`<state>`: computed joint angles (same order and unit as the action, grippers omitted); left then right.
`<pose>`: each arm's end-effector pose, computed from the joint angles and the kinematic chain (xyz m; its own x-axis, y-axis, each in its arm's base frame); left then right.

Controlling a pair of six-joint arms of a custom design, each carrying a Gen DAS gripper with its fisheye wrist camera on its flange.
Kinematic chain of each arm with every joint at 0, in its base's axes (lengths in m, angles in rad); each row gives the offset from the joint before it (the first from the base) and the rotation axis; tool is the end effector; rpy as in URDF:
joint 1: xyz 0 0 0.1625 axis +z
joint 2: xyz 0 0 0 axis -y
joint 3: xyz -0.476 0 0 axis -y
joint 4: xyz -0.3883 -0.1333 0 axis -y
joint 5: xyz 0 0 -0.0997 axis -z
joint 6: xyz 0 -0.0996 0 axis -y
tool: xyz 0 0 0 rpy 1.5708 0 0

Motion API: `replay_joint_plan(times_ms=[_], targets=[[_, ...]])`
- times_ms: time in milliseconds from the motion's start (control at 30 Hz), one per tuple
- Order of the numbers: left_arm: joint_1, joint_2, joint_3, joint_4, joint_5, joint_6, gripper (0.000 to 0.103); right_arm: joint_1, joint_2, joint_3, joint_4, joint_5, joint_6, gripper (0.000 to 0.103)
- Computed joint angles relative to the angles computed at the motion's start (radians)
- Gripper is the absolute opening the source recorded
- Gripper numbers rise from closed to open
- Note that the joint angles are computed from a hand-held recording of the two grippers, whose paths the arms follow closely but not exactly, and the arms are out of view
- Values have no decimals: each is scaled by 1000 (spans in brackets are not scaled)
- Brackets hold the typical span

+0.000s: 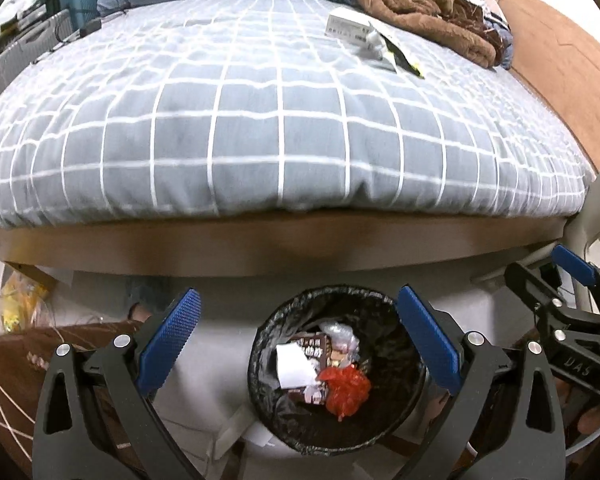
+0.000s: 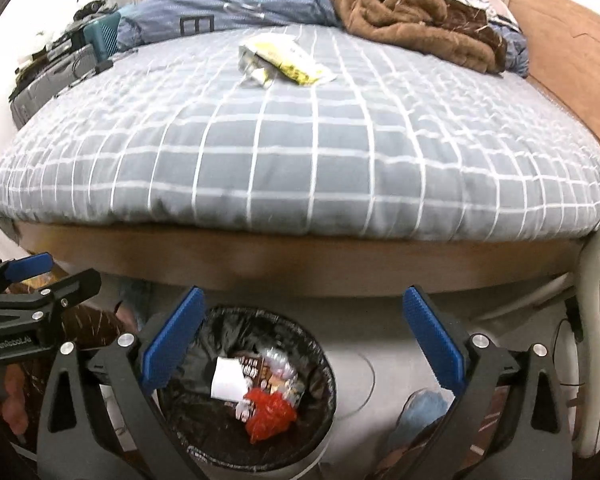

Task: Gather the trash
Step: 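Raise both tools from the bin back toward the bed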

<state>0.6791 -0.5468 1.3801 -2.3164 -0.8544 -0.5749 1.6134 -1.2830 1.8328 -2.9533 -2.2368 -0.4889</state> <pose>-0.4669 -0.6322 0.0390 -0.7815 0.1826 -0.5966 0.4173 0.8638 -0.2822 0.0969 -0.5876 0.4371 -0.6973 0.0578 0.7145 -0.4034 0.7922 -0.4578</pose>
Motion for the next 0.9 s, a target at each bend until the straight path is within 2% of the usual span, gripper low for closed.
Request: replay_joint_plan(times_ms=[267,533,767,900], targets=[[19,46,-141,-16,32,48,97,4,36,-119,28,29,-15,95],[45,126,-346,5,69,130,97,15,145,-313,93,65,-66,95],[76,249,-629,87,93,225,97,15,270,-514,209,87,-85,95],[103,368,-888,206,83,259,97,5,357,-645,297,87,-78,95]])
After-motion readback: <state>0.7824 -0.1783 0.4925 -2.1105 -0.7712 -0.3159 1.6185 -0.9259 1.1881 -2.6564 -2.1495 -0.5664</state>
